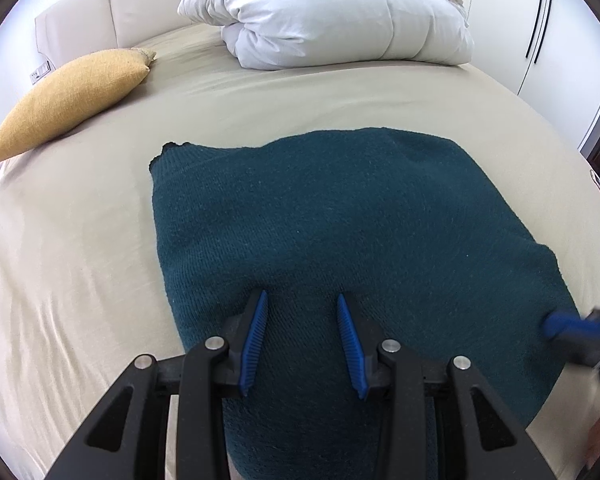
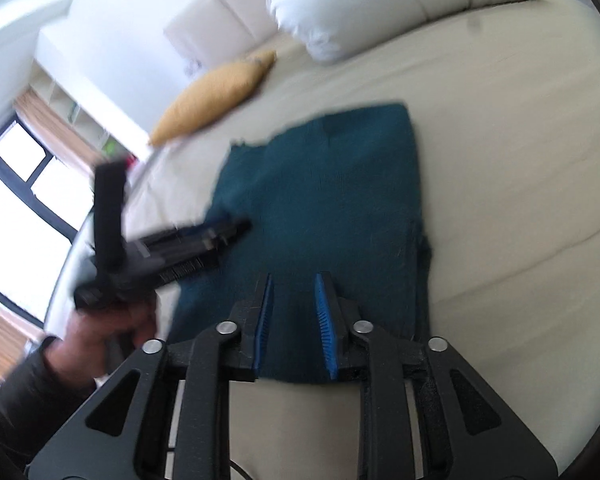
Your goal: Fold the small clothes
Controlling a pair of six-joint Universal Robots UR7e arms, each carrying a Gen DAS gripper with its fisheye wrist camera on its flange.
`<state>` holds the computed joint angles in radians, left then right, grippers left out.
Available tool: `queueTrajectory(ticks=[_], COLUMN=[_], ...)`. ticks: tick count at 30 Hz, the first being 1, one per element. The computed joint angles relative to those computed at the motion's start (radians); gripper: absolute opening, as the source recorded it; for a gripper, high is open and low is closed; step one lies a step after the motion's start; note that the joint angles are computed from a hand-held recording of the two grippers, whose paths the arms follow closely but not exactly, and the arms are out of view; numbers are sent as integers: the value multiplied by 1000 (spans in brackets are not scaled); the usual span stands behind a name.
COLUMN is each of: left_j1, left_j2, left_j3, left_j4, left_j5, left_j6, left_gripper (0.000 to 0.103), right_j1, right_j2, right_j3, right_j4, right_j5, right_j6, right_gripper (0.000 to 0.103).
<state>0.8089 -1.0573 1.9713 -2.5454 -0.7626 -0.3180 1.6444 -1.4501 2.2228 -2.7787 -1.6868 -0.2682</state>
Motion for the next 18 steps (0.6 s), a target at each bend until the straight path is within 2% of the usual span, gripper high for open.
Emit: queueTrajectory(ticks=[1,3,6,11,14,16,18], left_j1=[0,0,2,-1,-2,-1,-1], left_j2=[-2,-2,-2,-12,-21,-37,-63], left_j3=[2,5,6,35,36,41,54], left_j4=[-1,-10,-19,-75,-68,-77,-86], left_j5=[-1,-1,-6,-14,-24,-46,-71], left_j6=[-1,6,6,18,7,-18,-51], left_gripper=[40,40,40,40,40,39,39], right_j1=[-2,-30,-46,-64,-88,-79,-90], right_j2=[20,13,-7,-65,-125,-146,-157], right_j3=[-10,6,-5,22,31,24,7], right_j4=[32,13,51,53,57,42,64], right_j5=[-24,11,41,23,22,19,101], right_j6=[6,-2,20,23,83,102,99], right_gripper=[27,27,27,27,27,30,30])
